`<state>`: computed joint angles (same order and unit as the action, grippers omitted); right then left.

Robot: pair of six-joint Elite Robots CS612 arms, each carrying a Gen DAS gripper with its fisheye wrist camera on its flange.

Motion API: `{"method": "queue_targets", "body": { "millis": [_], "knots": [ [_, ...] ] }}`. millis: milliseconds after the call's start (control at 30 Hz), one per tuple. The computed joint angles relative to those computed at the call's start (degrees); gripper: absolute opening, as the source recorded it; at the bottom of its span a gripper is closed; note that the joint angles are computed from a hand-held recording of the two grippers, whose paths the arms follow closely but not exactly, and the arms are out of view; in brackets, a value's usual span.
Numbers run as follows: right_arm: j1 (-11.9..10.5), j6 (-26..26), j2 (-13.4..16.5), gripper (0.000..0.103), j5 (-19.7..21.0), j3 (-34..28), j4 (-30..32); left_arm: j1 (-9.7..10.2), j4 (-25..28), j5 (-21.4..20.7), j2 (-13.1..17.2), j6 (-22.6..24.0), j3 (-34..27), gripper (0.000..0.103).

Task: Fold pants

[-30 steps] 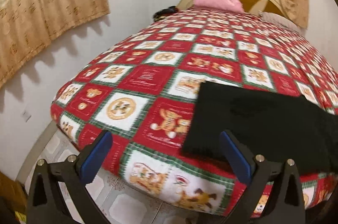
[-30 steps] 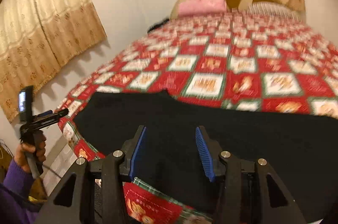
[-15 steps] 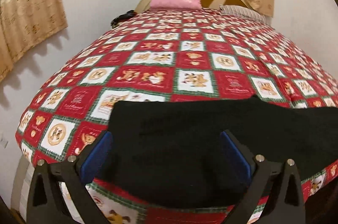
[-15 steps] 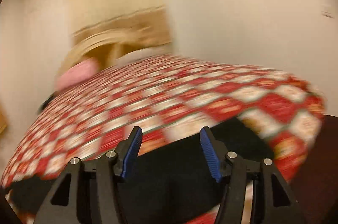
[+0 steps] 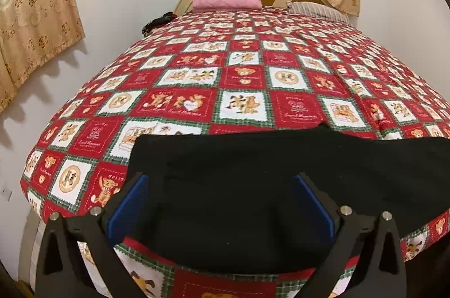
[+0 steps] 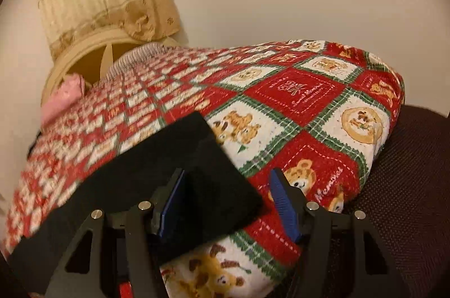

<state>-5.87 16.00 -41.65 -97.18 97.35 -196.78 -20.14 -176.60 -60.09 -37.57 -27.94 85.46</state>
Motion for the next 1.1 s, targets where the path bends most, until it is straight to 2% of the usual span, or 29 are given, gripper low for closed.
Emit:
{"method": "queue_targets", "body": {
  "millis": [33, 67, 133, 167, 200, 233, 300, 400, 433, 533, 600, 700, 767, 833, 967, 1033, 1100],
  "knots": [
    [0.44, -1.92, 0.23, 0.051, -1.13, -0.55, 0.92, -0.05, -0.19, -0.06, 0.01, 0.13, 0.03, 0.103],
    [0.64, -3.24, 0.13, 0.041, -0.91, -0.60, 1.22, -0.11, -0.50, -0.16, -0.03, 0.25, 0.22, 0.103],
    [0.80, -4.65, -0.29, 0.029, -0.44, -0.81, 3.02, -0.14, -0.93, -0.18, -0.17, 0.26, 0.63, 0.103],
    [0.86, -5.43, -0.54, 0.019, -0.11, -1.04, 4.03, -0.14, -1.11, -0.04, -0.27, 0.25, 0.88, 0.103],
    [1.20, -5.73, -0.92, 0.014, -1.39, -1.27, 5.21, -0.13, -1.21, 0.28, -0.37, 0.24, 1.08, 0.103],
    [1.28, -5.17, -1.44, 0.013, -0.70, -0.93, 4.50, -0.14, -1.49, 0.96, -0.52, 0.31, 1.43, 0.103],
    [1.47, -3.21, -2.42, 0.013, 4.29, 0.21, -0.09, -0.08, -2.02, 2.27, -0.84, 0.18, 2.20, 0.103],
    [3.26, -4.53, -3.22, 0.013, 11.48, 0.39, -4.09, 0.36, -2.05, 1.96, -1.19, -1.18, 3.00, 0.103],
    [4.49, -6.52, -3.24, 0.013, 14.94, -0.07, -4.59, 0.53, -2.01, 1.75, -1.25, -1.80, 3.18, 0.103],
    [7.91, -12.29, -2.20, 0.013, 21.68, -2.28, -3.06, 0.71, -2.32, 1.07, -1.43, -2.95, 3.76, 0.103],
    [10.59, -16.63, -0.49, 0.013, 26.88, -4.58, -0.75, 0.60, -2.68, 1.40, -1.63, -2.59, 4.28, 0.103],
    [14.88, -24.77, 2.81, 0.013, 27.52, -8.19, 3.57, 0.37, -2.93, 2.99, -2.04, -2.01, 5.14, 0.103],
    [16.84, -28.13, 4.72, 0.013, 28.27, -9.82, 6.32, 0.42, -2.93, 3.48, -2.32, -2.17, 5.67, 0.103],
    [18.56, -31.45, 6.14, 0.013, 26.41, -10.58, 6.78, 0.57, -2.77, 3.70, -2.56, -2.71, 6.19, 0.103],
    [20.64, -37.29, 7.89, 0.013, 21.52, -11.49, 6.65, 1.16, -1.21, 2.82, -2.54, -4.87, 6.38, 0.103],
    [20.75, -38.77, 8.05, 0.024, 21.50, -11.06, 5.35, 1.37, -0.92, 1.95, -2.40, -5.56, 6.28, 0.103],
    [20.56, -40.18, 7.25, 0.055, 23.80, -9.91, 6.38, 1.49, -1.05, 1.05, -2.23, -5.69, 6.10, 0.103]
  ]
}}
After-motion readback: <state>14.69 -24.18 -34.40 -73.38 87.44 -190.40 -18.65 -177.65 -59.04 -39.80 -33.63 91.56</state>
